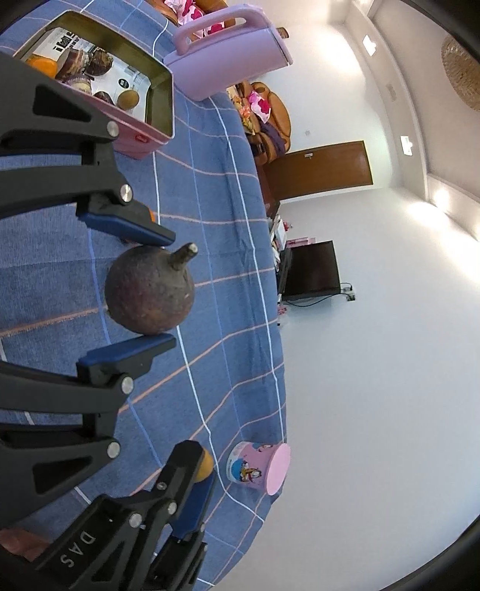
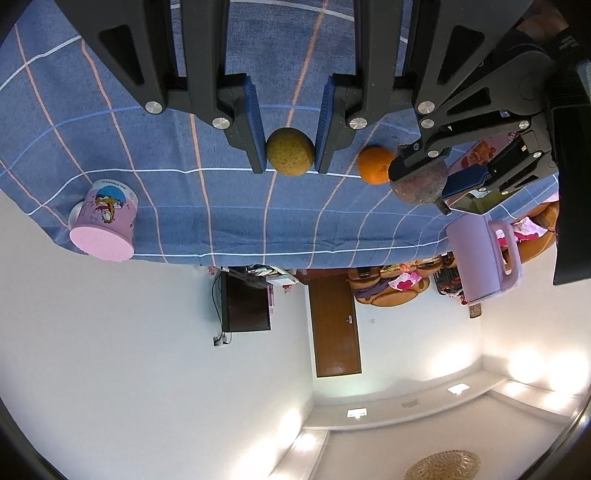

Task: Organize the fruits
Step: 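Lift the purple fruit with the left gripper while the right holds the yellow-brown fruit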

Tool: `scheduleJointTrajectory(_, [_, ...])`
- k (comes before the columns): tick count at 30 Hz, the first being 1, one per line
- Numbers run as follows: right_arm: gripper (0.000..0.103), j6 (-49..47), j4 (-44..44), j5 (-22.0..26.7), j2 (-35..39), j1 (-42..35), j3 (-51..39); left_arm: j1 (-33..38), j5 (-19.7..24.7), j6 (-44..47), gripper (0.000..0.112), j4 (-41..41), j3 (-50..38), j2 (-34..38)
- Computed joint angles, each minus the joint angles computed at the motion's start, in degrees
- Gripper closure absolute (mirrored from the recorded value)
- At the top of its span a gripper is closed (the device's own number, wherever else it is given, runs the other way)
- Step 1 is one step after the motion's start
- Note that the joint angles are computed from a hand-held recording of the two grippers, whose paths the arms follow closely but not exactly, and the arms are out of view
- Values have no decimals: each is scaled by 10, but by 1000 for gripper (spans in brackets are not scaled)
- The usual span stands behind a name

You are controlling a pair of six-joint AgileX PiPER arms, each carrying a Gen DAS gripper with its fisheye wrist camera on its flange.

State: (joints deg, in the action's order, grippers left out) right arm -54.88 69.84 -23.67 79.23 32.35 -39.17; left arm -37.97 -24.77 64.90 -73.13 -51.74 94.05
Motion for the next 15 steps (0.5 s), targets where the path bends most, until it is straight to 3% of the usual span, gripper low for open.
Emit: scheduleJointTrajectory(15, [74,47,-52,-38,-18,23,24,-15,-51,-48,61,37,29,-17])
